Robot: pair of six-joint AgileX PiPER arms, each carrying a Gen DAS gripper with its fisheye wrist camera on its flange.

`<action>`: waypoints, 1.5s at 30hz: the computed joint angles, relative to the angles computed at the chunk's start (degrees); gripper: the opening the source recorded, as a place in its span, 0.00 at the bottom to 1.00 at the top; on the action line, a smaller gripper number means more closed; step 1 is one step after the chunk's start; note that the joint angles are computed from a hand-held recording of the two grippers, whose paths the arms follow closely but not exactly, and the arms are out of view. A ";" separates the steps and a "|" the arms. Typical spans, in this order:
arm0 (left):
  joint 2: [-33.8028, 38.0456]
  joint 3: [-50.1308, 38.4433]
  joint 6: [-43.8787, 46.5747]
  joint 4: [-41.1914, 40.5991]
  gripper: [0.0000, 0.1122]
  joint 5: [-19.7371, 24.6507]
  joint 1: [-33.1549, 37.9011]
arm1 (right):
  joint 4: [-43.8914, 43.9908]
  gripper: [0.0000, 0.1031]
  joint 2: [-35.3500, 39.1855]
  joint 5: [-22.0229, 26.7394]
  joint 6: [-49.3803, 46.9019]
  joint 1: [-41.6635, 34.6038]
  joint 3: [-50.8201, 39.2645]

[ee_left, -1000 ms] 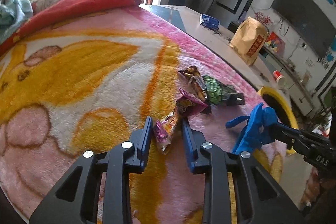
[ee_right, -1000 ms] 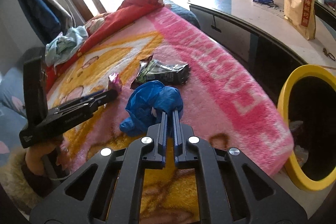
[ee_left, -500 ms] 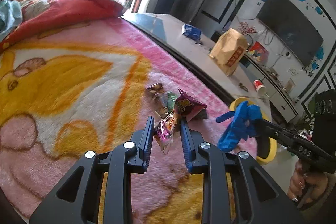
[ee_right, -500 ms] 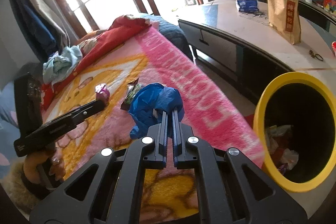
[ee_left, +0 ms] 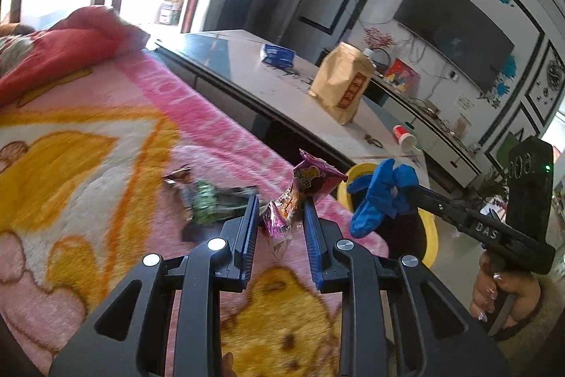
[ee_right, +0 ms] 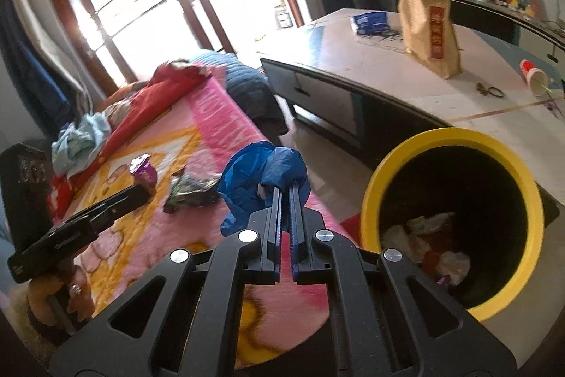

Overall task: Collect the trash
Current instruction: 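Carry the pink wrapper and blue glove over the bin with both tools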

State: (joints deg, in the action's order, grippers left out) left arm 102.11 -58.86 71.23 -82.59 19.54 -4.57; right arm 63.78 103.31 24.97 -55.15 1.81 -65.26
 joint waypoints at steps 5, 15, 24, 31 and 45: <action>1.01 -2.04 -1.22 1.11 0.21 -0.45 -3.00 | 0.20 0.01 -0.50 -0.74 0.25 -2.77 0.66; 3.22 -6.03 -5.30 5.84 0.21 -0.55 -7.66 | 1.91 0.01 -0.29 -0.68 -0.57 -8.54 1.26; 5.61 -10.10 -9.07 10.42 0.21 -0.58 -11.78 | 0.27 0.01 0.17 -2.02 1.63 -12.61 1.00; 7.52 -12.97 -11.94 13.77 0.21 -0.58 -14.47 | -0.63 0.01 1.10 -2.65 2.96 -14.76 0.65; 13.66 -19.82 -17.00 19.13 0.21 0.12 -19.31 | -6.06 0.01 3.22 -4.07 8.55 -18.08 -1.15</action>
